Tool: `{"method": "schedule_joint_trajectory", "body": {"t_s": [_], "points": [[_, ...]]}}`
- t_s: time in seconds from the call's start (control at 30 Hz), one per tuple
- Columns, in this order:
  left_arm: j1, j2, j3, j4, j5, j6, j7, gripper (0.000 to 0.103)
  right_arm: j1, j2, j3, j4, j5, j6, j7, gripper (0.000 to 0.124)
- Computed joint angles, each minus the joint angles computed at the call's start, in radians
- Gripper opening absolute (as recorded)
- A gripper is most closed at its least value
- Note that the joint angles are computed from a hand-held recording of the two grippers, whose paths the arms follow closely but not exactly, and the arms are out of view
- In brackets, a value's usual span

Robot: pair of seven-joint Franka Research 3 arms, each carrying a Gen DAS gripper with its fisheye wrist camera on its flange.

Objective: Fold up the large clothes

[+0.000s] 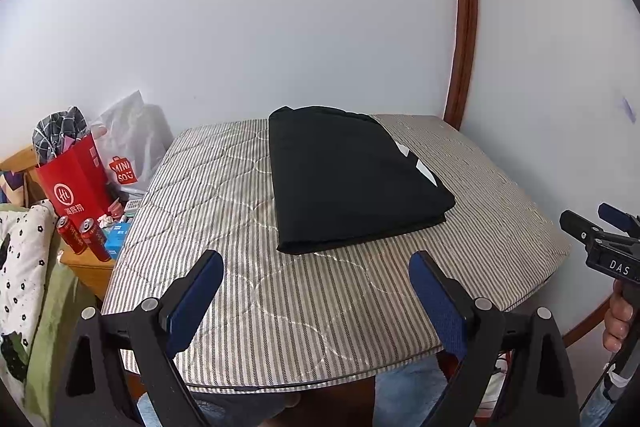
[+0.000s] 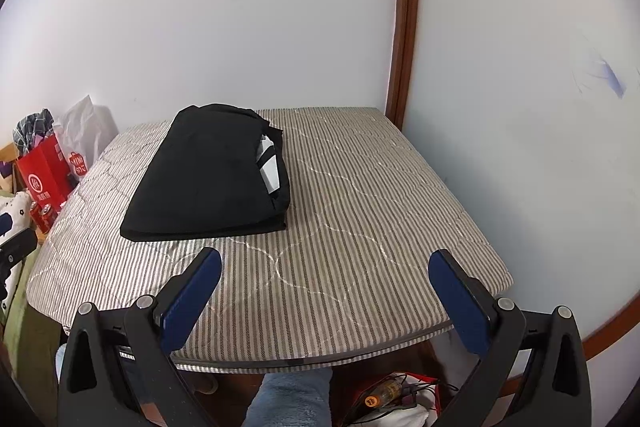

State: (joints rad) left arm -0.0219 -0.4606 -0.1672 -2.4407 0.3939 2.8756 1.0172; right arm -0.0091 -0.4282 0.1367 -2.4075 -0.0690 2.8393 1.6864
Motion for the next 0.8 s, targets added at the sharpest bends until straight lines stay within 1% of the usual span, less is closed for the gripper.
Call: {"method": "schedule_joint_trajectory", "body": {"t_s": [0.8], "points": [[0.004, -0.004, 0.009, -0.004, -0.001, 0.000, -0.002, 0.094, 0.010, 0.002, 0.013, 0.002, -0.022, -0.001, 0.022, 0.102]]}}
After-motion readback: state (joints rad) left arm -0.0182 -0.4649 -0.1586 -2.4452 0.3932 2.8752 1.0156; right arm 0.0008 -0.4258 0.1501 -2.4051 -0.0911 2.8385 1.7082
